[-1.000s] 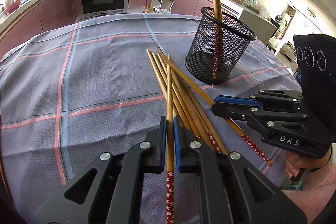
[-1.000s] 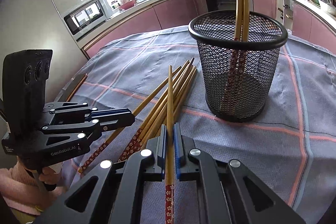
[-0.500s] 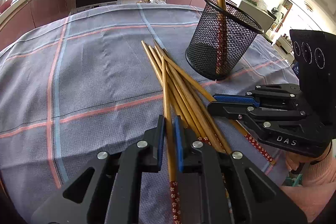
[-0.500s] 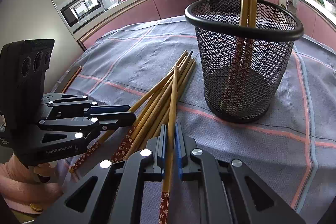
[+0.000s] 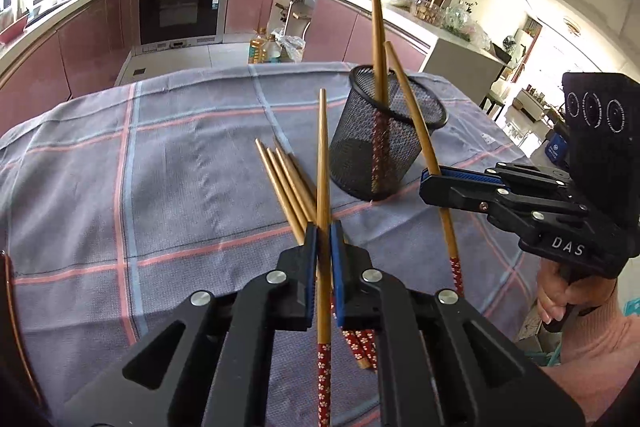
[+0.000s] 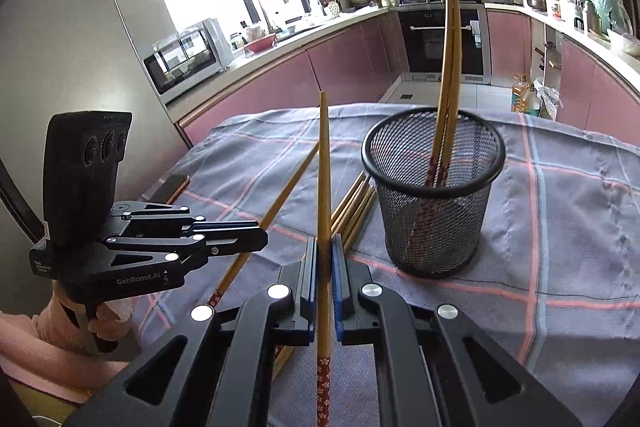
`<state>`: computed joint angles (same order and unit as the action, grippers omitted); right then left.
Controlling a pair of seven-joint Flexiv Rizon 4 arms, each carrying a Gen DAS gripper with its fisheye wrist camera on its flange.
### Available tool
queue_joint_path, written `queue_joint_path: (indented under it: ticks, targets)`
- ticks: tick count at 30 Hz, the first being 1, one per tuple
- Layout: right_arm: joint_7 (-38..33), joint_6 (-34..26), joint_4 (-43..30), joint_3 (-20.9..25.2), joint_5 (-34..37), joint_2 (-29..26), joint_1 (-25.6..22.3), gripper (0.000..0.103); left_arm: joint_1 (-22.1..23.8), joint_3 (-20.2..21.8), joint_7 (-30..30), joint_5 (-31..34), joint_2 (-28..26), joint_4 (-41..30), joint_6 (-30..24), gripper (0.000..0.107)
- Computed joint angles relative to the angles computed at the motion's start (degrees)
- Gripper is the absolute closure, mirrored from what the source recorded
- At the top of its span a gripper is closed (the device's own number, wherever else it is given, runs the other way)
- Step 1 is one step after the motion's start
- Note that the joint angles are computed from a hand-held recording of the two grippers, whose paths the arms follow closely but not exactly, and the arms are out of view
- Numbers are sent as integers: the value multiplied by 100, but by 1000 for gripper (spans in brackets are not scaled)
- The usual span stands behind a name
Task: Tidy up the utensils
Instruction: 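Raise the left tool's chopstick upright into the cup while the right tool inserts its chopstick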
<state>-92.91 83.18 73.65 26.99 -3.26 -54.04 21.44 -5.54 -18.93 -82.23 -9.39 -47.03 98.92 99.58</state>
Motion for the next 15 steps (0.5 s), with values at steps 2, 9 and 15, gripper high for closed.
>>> queue_joint_path:
  ticks: [2,9,15]
  targets:
    - [-28,220,99,32,41,85,-66,97,175,-233,33,118,71,101,182,99]
    - [43,762,276,210,-111,205,-312,97,645,-796,-82,551,264,321,598,99]
    - [220,1047,228,341,-479,203,-495,97,786,-951,-300,811,302,147,828,99]
